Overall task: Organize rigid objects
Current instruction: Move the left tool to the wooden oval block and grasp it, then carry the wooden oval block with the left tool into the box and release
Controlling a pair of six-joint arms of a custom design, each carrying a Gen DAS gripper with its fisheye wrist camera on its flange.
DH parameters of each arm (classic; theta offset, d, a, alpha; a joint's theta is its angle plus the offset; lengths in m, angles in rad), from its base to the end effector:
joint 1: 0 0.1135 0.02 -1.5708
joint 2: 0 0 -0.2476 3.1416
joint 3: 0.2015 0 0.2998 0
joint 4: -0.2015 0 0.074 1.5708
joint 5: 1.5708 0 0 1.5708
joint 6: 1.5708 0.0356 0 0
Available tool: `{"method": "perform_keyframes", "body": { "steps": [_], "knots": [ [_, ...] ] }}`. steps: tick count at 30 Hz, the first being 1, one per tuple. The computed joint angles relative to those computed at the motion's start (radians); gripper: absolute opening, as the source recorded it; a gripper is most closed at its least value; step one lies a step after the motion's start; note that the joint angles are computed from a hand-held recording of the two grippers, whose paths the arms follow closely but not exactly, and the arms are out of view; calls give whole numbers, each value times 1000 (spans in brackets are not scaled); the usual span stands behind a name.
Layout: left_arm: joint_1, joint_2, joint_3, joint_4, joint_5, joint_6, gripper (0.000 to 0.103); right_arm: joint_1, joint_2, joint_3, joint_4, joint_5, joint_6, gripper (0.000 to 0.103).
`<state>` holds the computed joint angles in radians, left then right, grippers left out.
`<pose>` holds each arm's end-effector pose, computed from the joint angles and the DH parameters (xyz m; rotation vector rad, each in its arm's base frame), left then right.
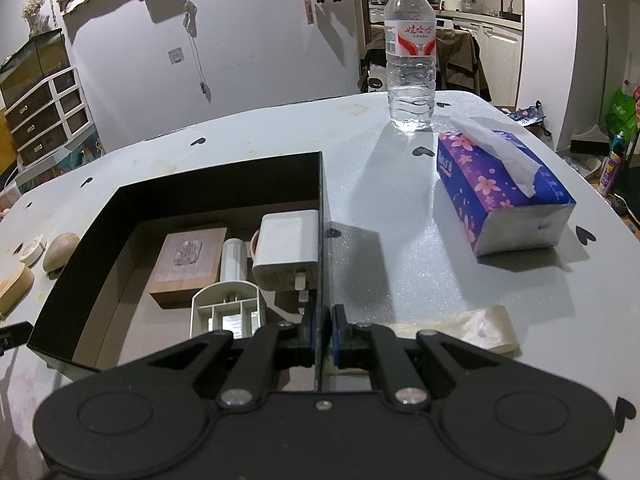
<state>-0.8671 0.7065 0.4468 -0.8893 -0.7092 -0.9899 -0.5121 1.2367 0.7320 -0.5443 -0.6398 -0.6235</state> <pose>0.1292 -0.1164 0.1646 -0.3275 2.3155 0.1174 0.2511 -0.1167 0.1690 -0.3388 2.3380 0.3194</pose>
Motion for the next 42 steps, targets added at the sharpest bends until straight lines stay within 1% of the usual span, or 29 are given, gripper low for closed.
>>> {"method": "perform_keyframes", "body": {
  "steps": [3, 6, 8, 11, 14, 15, 17, 20, 24, 25, 28, 31, 35, 38, 40, 42],
  "knots": [
    [5, -3, -19, -42, -73, -38, 101, 0, 0, 0, 0, 1, -1, 7],
    [66, -30, -38, -80, -107, -38, 101, 0, -1, 0, 0, 0, 2, 8],
    [120, -49, -47, -101, -113, -46, 101, 1, -2, -3, 3, 1, 5, 8],
    [213, -83, -54, -129, -86, -111, 102, 3, -3, -3, 5, 3, 6, 8],
    [302, -143, -81, -105, -38, -153, 102, 5, -4, -5, 8, 6, 7, 8],
    [320, -139, -86, -86, -34, -168, 102, 5, -4, -5, 8, 6, 7, 8],
    [343, -96, -82, -56, -39, -197, 102, 5, -5, -5, 8, 6, 8, 8],
    [376, 25, -59, 19, -66, -220, 102, 5, -4, -5, 8, 6, 7, 8],
    [431, 144, -28, 113, -86, -191, 100, 5, -4, -5, 9, 5, 8, 8],
    [440, 176, -18, 128, -96, -183, 98, 5, -4, -5, 9, 5, 8, 8],
    [456, 211, -13, 153, -107, -146, 91, 5, -5, -6, 9, 5, 8, 8],
    [456, 209, -27, 170, -123, -108, 88, 8, -5, -7, 11, 8, 10, 8],
    [463, 146, -64, 188, -115, -49, 88, 10, -6, -9, 12, 9, 11, 8],
    [454, 68, -91, 177, -99, -24, 88, 11, -8, -10, 13, 10, 12, 8],
    [420, 10, -97, 160, -98, -9, 88, 11, -7, -10, 12, 10, 10, 8],
    [387, -71, -99, 151, -51, 43, 88, 11, -9, -10, 11, 11, 8, 8]
  ]
}}
